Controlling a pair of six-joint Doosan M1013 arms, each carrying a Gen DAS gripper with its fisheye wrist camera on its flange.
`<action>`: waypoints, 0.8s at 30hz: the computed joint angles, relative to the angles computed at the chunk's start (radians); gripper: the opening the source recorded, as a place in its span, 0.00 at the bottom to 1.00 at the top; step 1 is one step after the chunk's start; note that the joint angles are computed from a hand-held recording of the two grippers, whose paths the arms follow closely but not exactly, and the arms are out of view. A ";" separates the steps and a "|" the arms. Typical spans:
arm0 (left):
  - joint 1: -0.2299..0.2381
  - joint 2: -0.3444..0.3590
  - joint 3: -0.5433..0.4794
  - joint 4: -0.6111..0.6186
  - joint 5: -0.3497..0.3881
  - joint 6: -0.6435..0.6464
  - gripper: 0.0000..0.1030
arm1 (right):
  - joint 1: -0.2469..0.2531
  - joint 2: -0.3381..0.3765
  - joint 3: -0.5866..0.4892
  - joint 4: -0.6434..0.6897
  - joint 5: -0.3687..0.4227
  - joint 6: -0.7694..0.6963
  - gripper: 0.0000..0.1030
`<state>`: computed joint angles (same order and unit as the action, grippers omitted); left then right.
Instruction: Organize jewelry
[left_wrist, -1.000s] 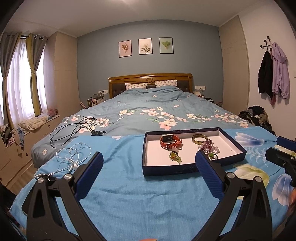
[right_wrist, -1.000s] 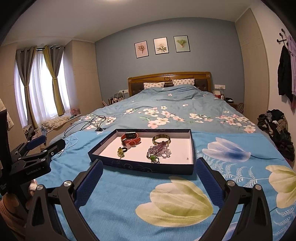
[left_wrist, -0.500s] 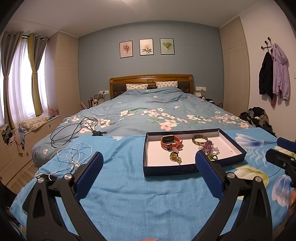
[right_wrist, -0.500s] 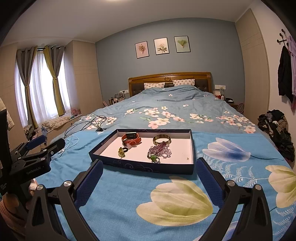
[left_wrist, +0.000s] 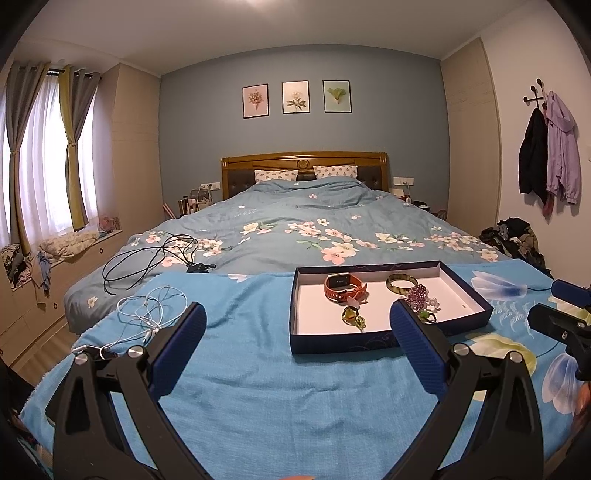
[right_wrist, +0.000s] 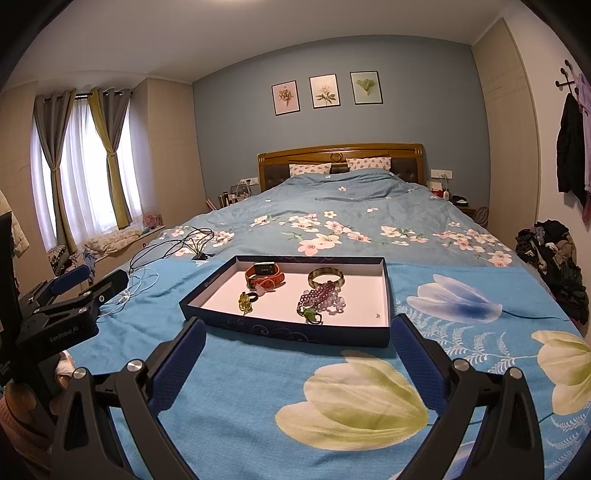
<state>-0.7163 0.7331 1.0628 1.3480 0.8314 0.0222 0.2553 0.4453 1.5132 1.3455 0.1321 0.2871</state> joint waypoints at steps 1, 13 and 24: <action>0.000 -0.002 0.003 0.005 -0.001 -0.004 0.95 | 0.000 0.000 0.000 0.006 -0.002 -0.008 0.94; -0.008 -0.015 0.040 0.100 -0.015 -0.081 0.95 | 0.003 -0.002 0.008 0.202 -0.012 -0.204 0.94; -0.011 -0.015 0.048 0.141 -0.006 -0.117 0.95 | 0.008 -0.009 0.023 0.587 -0.024 -0.601 0.94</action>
